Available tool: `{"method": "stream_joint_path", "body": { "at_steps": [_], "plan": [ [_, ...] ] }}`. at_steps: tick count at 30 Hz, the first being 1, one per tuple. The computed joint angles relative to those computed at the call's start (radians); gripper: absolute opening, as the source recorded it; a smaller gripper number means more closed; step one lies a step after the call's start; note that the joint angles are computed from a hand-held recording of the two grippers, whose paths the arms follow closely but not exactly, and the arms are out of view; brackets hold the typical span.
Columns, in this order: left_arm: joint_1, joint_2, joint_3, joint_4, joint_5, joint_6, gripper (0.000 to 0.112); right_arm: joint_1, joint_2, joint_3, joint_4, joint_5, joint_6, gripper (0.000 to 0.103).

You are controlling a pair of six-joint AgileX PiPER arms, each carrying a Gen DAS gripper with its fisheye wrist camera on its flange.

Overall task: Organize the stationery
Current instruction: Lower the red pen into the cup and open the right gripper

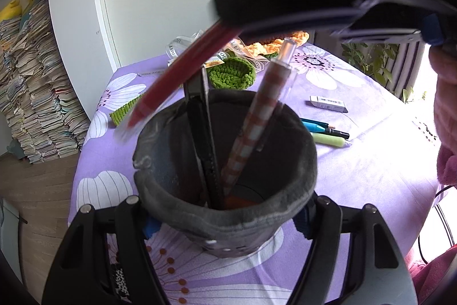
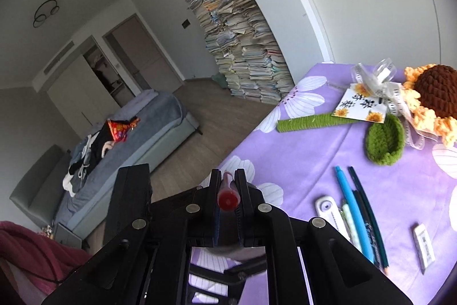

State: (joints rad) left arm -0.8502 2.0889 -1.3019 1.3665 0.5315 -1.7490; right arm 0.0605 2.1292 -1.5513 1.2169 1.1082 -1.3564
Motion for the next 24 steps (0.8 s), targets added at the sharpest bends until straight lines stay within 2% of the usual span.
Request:
{"method": "stream_joint_path", "body": {
  "at_steps": [4,7,10,16,24],
  "plan": [
    [0.001,0.003,-0.004,-0.006,0.003,0.012,0.071,-0.062,-0.077,0.086,0.074,0.0,-0.08,0.01],
    [0.002,0.003,-0.004,-0.007,0.003,0.014,0.071,-0.093,-0.104,0.09,0.092,0.053,-0.089,0.01],
    [-0.002,0.003,0.0,0.001,0.008,0.003,0.071,-0.092,-0.144,0.116,0.078,0.037,-0.115,0.01],
    [-0.008,0.005,-0.004,-0.006,0.016,0.012,0.071,-0.036,-0.163,0.106,-0.05,-0.026,-0.068,0.01],
    [-0.01,0.003,-0.003,-0.005,0.024,0.023,0.071,0.068,-0.116,0.011,-0.224,-0.108,0.054,0.01]
  ]
}}
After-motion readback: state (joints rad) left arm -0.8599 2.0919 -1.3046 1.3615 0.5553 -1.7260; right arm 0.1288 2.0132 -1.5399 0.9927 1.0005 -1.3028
